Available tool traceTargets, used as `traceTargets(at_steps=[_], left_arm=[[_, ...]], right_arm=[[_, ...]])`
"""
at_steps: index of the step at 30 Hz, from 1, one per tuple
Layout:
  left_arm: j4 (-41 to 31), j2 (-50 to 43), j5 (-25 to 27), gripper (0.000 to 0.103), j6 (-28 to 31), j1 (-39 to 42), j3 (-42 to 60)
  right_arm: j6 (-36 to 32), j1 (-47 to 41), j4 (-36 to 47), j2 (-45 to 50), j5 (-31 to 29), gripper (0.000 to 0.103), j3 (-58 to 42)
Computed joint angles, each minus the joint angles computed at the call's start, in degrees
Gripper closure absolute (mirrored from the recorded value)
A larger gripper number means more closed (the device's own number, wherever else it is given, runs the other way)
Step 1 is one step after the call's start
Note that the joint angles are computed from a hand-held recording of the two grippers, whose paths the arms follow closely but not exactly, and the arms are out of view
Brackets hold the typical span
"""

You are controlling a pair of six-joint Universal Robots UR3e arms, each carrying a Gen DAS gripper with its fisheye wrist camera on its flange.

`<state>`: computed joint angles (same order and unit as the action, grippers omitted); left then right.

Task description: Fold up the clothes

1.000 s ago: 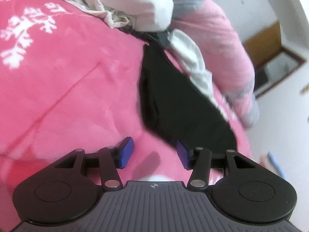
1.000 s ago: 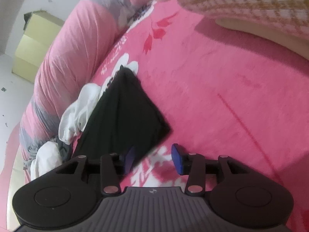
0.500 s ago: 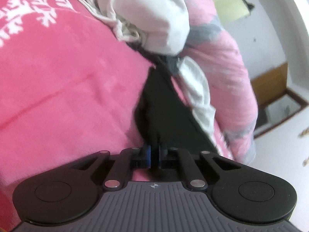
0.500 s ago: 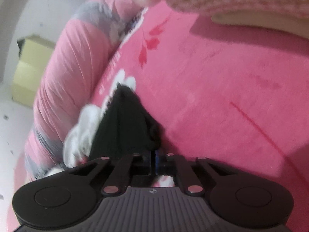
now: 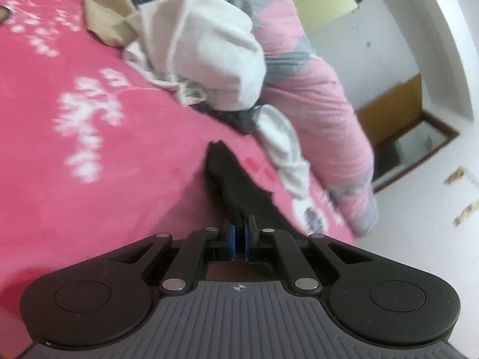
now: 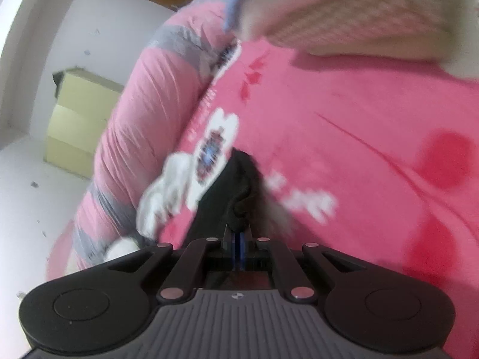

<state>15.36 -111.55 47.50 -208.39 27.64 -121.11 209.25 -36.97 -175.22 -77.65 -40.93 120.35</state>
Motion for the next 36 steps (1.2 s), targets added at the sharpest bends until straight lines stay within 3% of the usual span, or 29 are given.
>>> traceTargets(at_steps=[2,4,6,10,13,17,20,23,25,27,30,32,36], left_arm=[[-4.72,1.45,0.63,0.098,7.26,0.82,-2.68],[-5.84,1.83,6.41,0.096,12.88,-1.25,-3.66],[-2.41,3.15,12.07,0.091,15.42,-3.19,-5.52],[8.48,7.20,19.36,0.079,16.16,-4.27,-11.37],[10.87,8.76,22.00,0.079,17.49,-6.50,-11.34],[6.48,5.33,21.76,0.073,22.55,-13.94,-3.43],[-0.38,-0.57,23.81,0.072,24.35,-20.44,4.49],[-5.61,-5.27,27.84,0.072,23.35,-23.50,9.71],[-6.20,-6.00,26.52,0.072,22.28,-21.82,9.07],[-3.17,-5.28,21.42,0.072,21.79,-18.23,5.53],[-2.27,-4.40,17.17,0.072,22.08,-14.78,3.03],[-1.43,-4.94,16.19,0.072,21.22,-14.23,2.85],[-1.41,-4.98,19.78,0.072,21.01,-16.55,3.59]], right_arm=[[-7.21,-0.96,5.33,-2.59,-0.42,0.099,4.15],[-12.25,0.91,12.45,-3.85,-7.41,0.095,3.44],[-13.72,0.23,9.85,-6.05,-7.55,0.088,6.42],[-16.34,5.18,4.39,-14.93,-20.75,0.085,8.32],[-18.73,11.88,-2.36,-16.88,-29.07,0.085,8.37],[-25.96,28.72,-13.50,-5.62,-39.79,0.086,2.20],[-35.66,41.56,-15.57,6.87,-50.25,0.087,-8.25],[-43.17,45.33,-17.24,14.17,-55.41,0.087,-10.83],[-43.17,42.96,-16.88,14.40,-60.18,0.087,-8.56],[-38.62,35.62,-16.57,7.87,-56.97,0.088,-1.37],[-31.42,25.43,-8.40,-1.75,-53.21,0.089,3.09],[-29.33,24.31,-7.28,-3.71,-54.21,0.089,3.14],[-28.43,29.54,-12.09,-1.79,-48.32,0.089,0.20]])
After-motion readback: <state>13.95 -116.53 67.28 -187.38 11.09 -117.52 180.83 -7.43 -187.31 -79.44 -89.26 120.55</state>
